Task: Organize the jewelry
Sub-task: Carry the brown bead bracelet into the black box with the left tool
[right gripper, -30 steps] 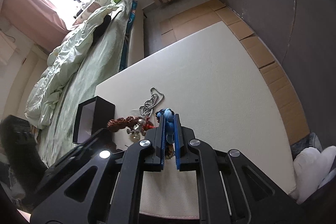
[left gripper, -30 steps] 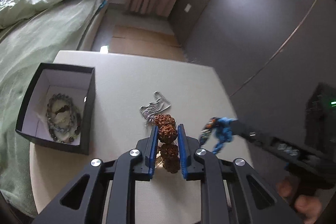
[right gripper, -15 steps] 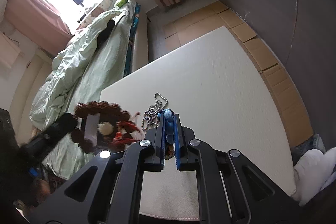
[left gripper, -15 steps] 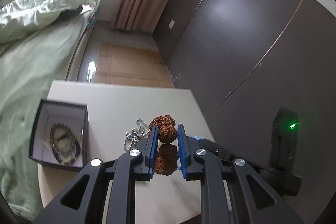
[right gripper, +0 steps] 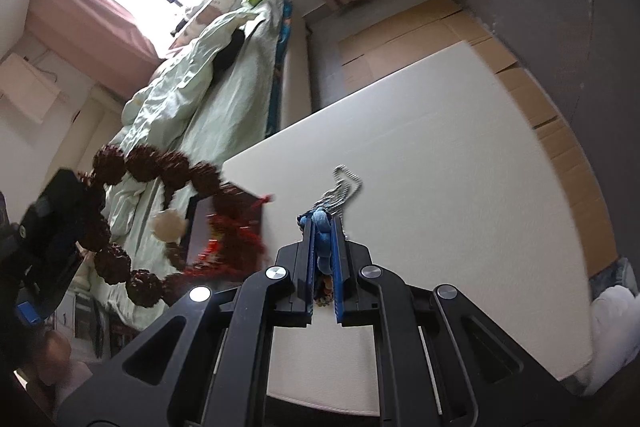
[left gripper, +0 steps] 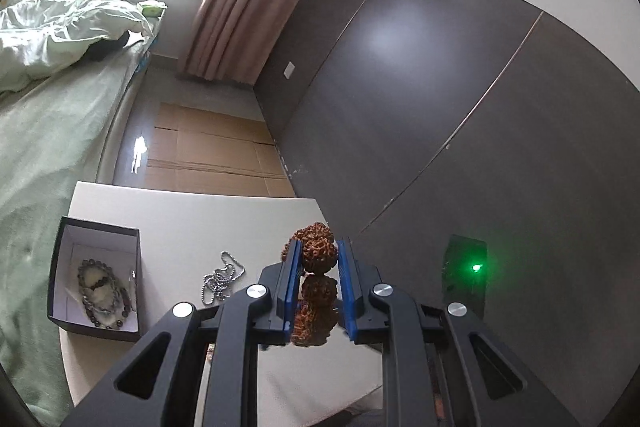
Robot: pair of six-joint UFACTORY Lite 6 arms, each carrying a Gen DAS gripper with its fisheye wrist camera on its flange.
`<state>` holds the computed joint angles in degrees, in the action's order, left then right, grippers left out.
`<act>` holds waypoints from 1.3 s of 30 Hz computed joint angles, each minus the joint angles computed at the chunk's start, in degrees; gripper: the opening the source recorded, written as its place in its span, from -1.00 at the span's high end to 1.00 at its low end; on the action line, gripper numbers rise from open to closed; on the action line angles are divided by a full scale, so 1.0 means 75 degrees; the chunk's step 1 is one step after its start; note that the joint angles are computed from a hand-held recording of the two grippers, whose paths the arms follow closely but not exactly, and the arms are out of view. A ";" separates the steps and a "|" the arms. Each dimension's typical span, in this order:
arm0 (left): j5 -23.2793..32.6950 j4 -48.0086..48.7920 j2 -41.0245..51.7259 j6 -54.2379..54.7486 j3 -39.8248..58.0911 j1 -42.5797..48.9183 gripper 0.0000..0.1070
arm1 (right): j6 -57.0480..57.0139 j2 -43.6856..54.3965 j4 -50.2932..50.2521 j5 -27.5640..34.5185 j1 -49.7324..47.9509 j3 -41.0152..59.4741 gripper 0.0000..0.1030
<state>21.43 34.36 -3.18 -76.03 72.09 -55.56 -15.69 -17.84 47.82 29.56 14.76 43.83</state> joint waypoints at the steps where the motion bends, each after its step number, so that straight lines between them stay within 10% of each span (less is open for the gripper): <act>1: 0.0024 0.0016 0.0013 -0.0001 -0.0001 -0.0012 0.69 | -0.0041 0.0035 0.0137 -0.0028 0.0115 0.0013 0.84; 31: 0.1208 -0.0753 -0.2329 0.1588 -0.2190 0.1828 0.67 | -0.0770 0.0865 0.1812 -0.0878 0.1913 0.1264 0.83; 34: 0.1279 -0.0391 -0.2538 0.1229 -0.2485 0.1888 0.05 | -0.0602 0.1229 0.1725 -0.1058 0.2246 0.1638 0.83; 39: 0.1292 -0.0762 -0.3165 0.1591 -0.3032 0.2382 0.02 | -0.0649 0.1845 0.1856 -0.1231 0.2642 0.2204 0.83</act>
<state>31.12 28.65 -26.92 -64.09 49.35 -37.70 -20.56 -4.00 61.74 20.33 34.58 60.36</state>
